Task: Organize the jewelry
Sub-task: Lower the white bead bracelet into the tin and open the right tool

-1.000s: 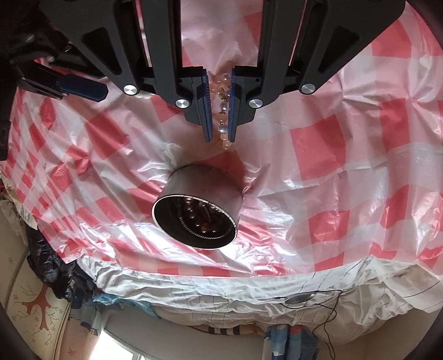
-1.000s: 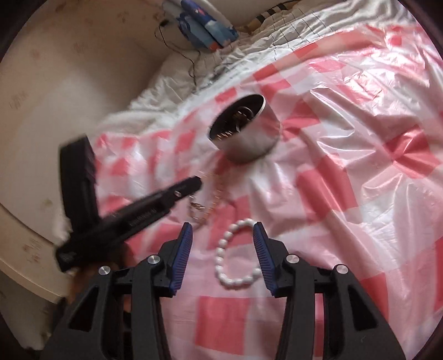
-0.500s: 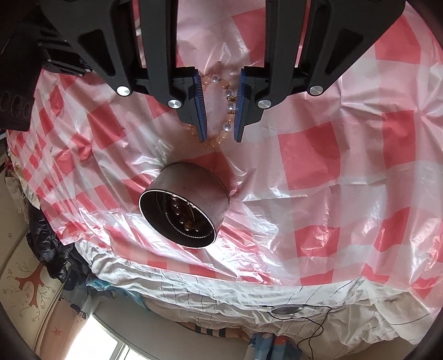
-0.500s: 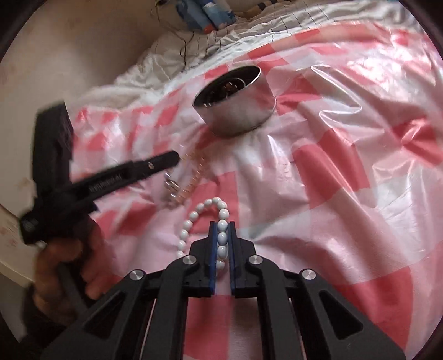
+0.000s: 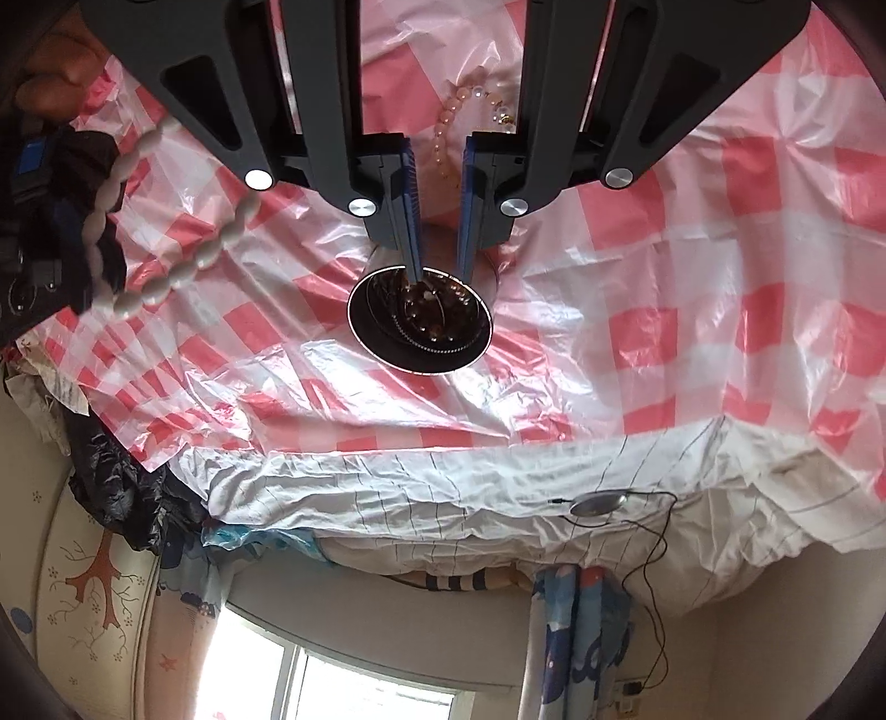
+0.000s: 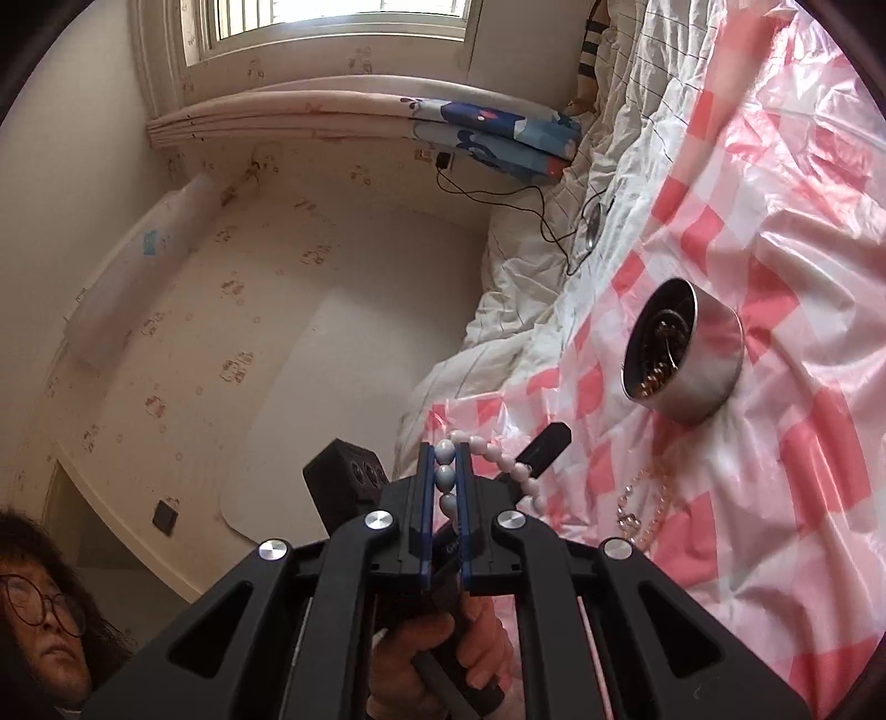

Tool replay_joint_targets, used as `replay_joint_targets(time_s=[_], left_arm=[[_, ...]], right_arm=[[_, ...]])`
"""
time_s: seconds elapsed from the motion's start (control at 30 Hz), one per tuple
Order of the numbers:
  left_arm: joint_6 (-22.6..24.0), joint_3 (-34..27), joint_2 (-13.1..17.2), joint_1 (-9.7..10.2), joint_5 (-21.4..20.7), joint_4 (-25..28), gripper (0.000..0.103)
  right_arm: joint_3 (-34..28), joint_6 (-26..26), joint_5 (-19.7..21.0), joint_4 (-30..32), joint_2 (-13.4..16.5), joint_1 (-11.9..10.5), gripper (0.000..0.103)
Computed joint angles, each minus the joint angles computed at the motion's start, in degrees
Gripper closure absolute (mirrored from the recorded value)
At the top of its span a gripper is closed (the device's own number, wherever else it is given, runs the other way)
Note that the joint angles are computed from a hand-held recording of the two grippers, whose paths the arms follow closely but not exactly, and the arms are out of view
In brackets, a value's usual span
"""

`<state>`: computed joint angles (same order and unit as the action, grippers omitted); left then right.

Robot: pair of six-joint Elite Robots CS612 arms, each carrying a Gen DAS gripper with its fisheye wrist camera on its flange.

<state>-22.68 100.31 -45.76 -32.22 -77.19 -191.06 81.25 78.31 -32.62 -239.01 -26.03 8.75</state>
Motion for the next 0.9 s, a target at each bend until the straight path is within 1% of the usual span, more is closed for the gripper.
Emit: replay_joint_targets(time_s=[0.17, 0.23, 0.37, 0.57, 0.7, 0.8, 0.87, 0.9], left_arm=[[2.3, -1.0, 0.3, -1.05, 3.0, -0.2, 0.091], [2.9, -1.3, 0.5, -1.30, 3.6, -0.4, 0.091], [3.8, -1.7, 0.6, -1.77, 4.5, -0.8, 0.091], [5.3, -2.1, 1.0, -2.52, 6.5, -1.5, 0.091], [5.6, -2.6, 1.3, -2.73, 7.0, -1.6, 0.091], [5.3, -3.5, 1.8, -2.42, 6.0, -2.4, 0.091], [4.1, -4.6, 2.4, -1.58, 3.4, -3.5, 0.091], [2.8, -5.5, 2.8, -0.87, 1.3, -3.1, 0.091]], right_arm=[[-4.6, 2.7, 0.0, 0.5, 1.5, -1.0, 0.095], [-5.7, 2.4, -0.4, 1.9, 2.0, -1.0, 0.095], [-5.8, 2.3, -0.4, 2.8, 2.2, -1.2, 0.095], [-6.7, 2.9, 0.2, 2.2, 2.5, -1.2, 0.095], [-6.9, 3.0, 0.4, 2.0, 2.5, -1.2, 0.094], [-7.2, 3.0, 0.5, 2.2, 2.7, -1.3, 0.094], [-7.7, 2.7, 0.3, 2.7, 2.8, -1.2, 0.094], [-8.1, 2.4, 0.1, 3.1, 3.0, -1.2, 0.094]])
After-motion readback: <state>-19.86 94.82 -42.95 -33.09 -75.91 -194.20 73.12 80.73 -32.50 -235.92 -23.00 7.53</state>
